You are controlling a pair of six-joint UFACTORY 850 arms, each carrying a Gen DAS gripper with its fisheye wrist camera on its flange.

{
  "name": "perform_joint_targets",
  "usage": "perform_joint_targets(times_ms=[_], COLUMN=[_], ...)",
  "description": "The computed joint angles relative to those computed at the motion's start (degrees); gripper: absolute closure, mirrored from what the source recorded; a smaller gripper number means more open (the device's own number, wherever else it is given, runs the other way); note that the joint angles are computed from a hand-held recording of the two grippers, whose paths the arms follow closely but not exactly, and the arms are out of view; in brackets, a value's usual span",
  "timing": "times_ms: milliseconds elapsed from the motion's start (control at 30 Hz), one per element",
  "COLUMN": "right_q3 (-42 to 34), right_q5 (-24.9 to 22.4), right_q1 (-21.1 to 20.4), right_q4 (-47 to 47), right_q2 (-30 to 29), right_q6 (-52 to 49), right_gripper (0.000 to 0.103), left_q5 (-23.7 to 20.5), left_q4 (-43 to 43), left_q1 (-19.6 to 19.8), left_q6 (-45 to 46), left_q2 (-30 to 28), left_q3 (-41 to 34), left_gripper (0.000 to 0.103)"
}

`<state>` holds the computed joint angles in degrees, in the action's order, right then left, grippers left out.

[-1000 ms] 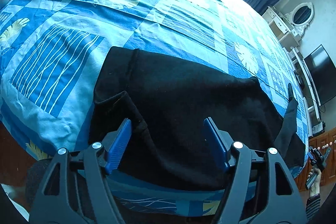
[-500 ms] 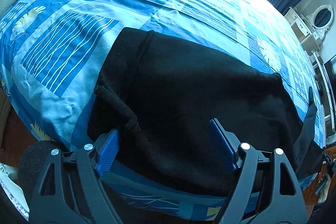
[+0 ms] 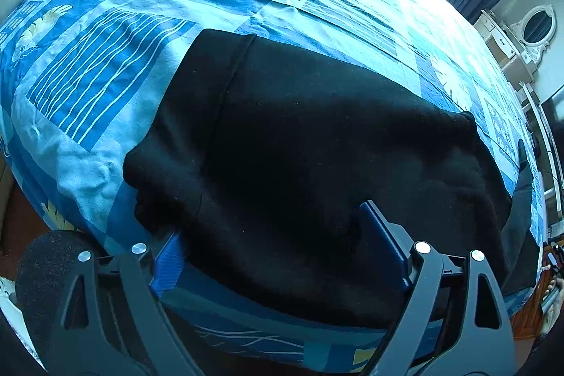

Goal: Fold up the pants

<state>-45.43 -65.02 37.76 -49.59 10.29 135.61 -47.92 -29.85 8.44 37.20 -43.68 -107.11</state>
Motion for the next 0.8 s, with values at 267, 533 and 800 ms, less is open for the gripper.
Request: perform_joint_targets(times_ms=[267, 533, 800], right_q3=[-27.7, -53.6, -29.4], right_q5=[19.9, 5.1, 16.2], right_q1=[-11.9, -14.4, -8.5], right_q4=[1.0, 19.4, 2.2], right_q2=[-25.8, -47.0, -27.3], right_q6=[-19.5, -46.0, -19.8], right_gripper=[0.040, 0.055, 0.095], left_q5=[0.7, 0.6, 0.1], left_q4=[-2.7, -3.8, -4.5], left_q1=[0.5, 0.7, 0.9], left_q6=[3.5, 4.2, 3.6], left_q2=[1.0, 1.2, 0.9], left_q3=[2.2, 2.6, 2.2], left_gripper=[0.013, 0.011, 0.010])
